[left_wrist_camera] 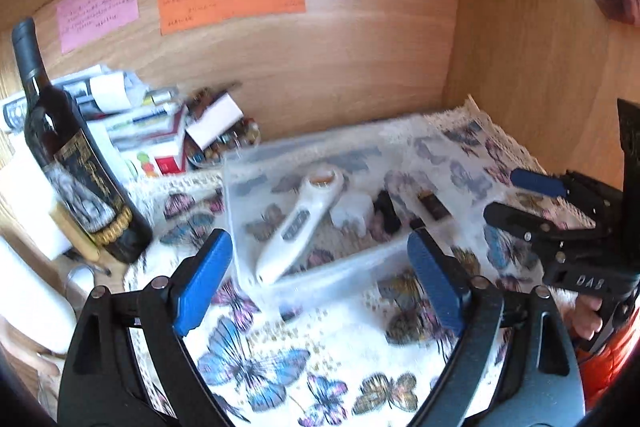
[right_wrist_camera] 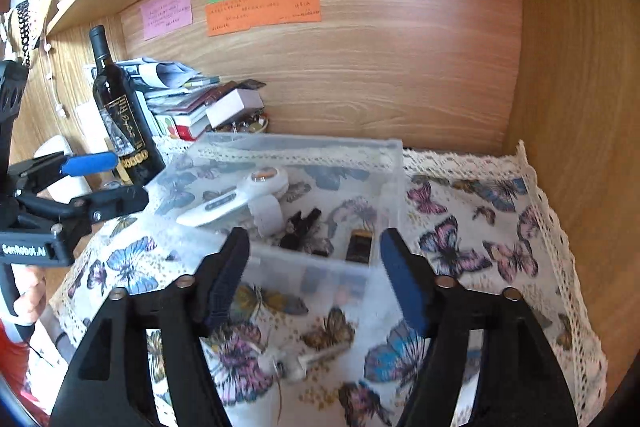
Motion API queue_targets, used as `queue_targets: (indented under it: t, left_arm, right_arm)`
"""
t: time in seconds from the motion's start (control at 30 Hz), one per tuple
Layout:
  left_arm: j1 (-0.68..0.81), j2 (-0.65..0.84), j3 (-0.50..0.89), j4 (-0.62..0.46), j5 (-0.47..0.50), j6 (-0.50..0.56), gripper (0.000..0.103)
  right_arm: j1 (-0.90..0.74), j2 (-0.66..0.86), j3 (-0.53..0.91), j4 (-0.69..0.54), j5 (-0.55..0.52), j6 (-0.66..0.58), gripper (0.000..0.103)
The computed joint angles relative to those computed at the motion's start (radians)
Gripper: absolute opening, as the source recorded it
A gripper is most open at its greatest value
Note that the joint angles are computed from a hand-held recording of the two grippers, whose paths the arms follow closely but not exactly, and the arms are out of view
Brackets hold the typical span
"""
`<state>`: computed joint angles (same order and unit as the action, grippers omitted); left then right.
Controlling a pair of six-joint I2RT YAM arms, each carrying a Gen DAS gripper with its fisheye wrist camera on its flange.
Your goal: Organize rigid objects
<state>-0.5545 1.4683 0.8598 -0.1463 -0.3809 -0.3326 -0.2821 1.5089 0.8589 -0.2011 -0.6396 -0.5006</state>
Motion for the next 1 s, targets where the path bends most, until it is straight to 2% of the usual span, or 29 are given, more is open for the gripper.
queue_targets:
  t: [0.07, 0.27, 0.37, 0.53, 0.6, 0.77, 0.83, 0.87, 1.0]
  left_arm:
    - [-0.018, 0.005, -0.019, 0.002, 0.01, -0.016, 0.09]
    - [-0.055, 0.082, -0.037, 0.024, 0.081, -0.062, 0.09]
    - [-0.066, 0.156, -0.012, 0.026, 0.132, -0.077, 0.09]
    - [-0.076, 0.239, 0.023, 0.039, 0.171, -0.083, 0.089]
    - [-0.074, 0.268, 0.035, 0.037, 0.185, -0.093, 0.077]
    - [-0.064, 0.318, 0.059, 0.036, 0.228, -0.092, 0.059]
    - [-0.072, 0.321, 0.057, 0.045, 0.194, -0.089, 0.046]
    - [-0.074, 0.319, 0.052, 0.052, 0.179, -0.093, 0.034]
    - [-0.052, 0.274, -0.011, 0.11, 0.165, -0.121, 0.033]
  right_arm:
    - [-0.015, 0.004, -0.005, -0.012, 0.003, -0.008, 0.075]
    - [-0.059, 0.034, -0.025, -0.043, 0.026, -0.054, 0.08]
    - [-0.065, 0.059, -0.025, -0.071, 0.047, -0.089, 0.085]
    - [-0.057, 0.105, -0.023, -0.085, 0.087, -0.139, 0.087]
    - [-0.049, 0.124, -0.018, -0.073, 0.112, -0.133, 0.087]
    - [-0.037, 0.177, 0.03, -0.124, 0.118, -0.131, 0.087]
    - [-0.027, 0.178, 0.031, -0.134, 0.118, -0.138, 0.087]
    - [-0.02, 0.173, 0.025, -0.133, 0.119, -0.14, 0.087]
    - [0.025, 0.159, 0.009, -0.134, 0.138, -0.145, 0.087]
